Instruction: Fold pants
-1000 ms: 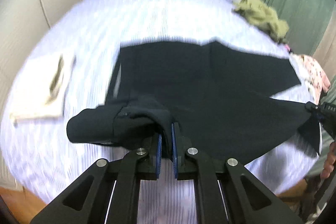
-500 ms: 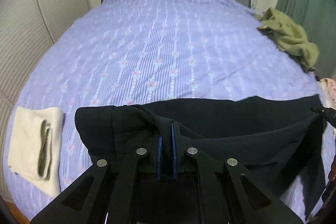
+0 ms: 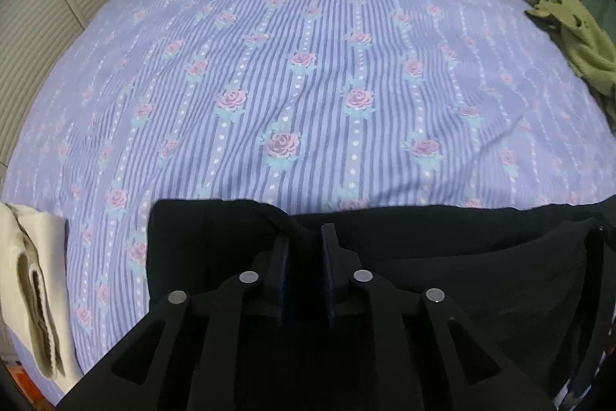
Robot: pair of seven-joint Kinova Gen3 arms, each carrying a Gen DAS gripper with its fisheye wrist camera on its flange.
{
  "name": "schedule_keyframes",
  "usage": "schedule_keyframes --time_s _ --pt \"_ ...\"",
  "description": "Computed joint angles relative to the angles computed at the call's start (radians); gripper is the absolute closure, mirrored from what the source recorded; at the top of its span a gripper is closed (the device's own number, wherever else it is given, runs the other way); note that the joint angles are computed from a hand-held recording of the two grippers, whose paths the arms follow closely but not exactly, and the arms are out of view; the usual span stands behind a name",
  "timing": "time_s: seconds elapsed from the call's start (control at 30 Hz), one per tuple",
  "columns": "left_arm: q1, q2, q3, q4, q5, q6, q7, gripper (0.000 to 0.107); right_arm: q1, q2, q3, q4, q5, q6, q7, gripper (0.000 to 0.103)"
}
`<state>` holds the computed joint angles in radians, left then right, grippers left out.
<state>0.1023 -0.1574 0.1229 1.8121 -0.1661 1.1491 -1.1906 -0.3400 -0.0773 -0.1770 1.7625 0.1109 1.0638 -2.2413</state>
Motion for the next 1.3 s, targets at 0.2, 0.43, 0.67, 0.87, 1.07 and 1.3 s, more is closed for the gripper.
schedule_keyframes --time_s 0.2,0.43,0.67,0.87,1.07,1.3 --pt "0.026 -0.056 0.068 -0.041 -0.144 0.048 0.093 0.028 -0.014 -0.051 -0.018 -0.050 -0.037 0.047 0.058 0.040" --pt "0.080 -0.247 0.099 -0.137 -0.067 0.200 -0.088 0.027 -0.068 -0.242 -0.080 -0.119 0.001 0.236 -0.003 0.034" --pt "0.133 -0.370 0.224 -0.215 0.140 0.295 -0.164 0.026 0.134 -0.484 -0.162 -0.151 -0.082 0.512 0.085 0.034" --pt "0.050 -0.354 0.453 -0.296 0.246 0.334 -0.033 0.025 0.132 -0.631 -0.089 -0.157 -0.083 0.711 0.111 0.034" --pt "-0.177 -0.416 0.721 -0.317 0.379 0.379 0.077 0.025 0.127 -0.757 0.012 -0.028 -0.104 0.796 0.240 0.034" --pt "-0.342 -0.441 0.947 -0.331 0.498 0.425 0.230 0.025 0.128 -0.879 0.092 0.151 -0.120 0.848 0.379 0.034"
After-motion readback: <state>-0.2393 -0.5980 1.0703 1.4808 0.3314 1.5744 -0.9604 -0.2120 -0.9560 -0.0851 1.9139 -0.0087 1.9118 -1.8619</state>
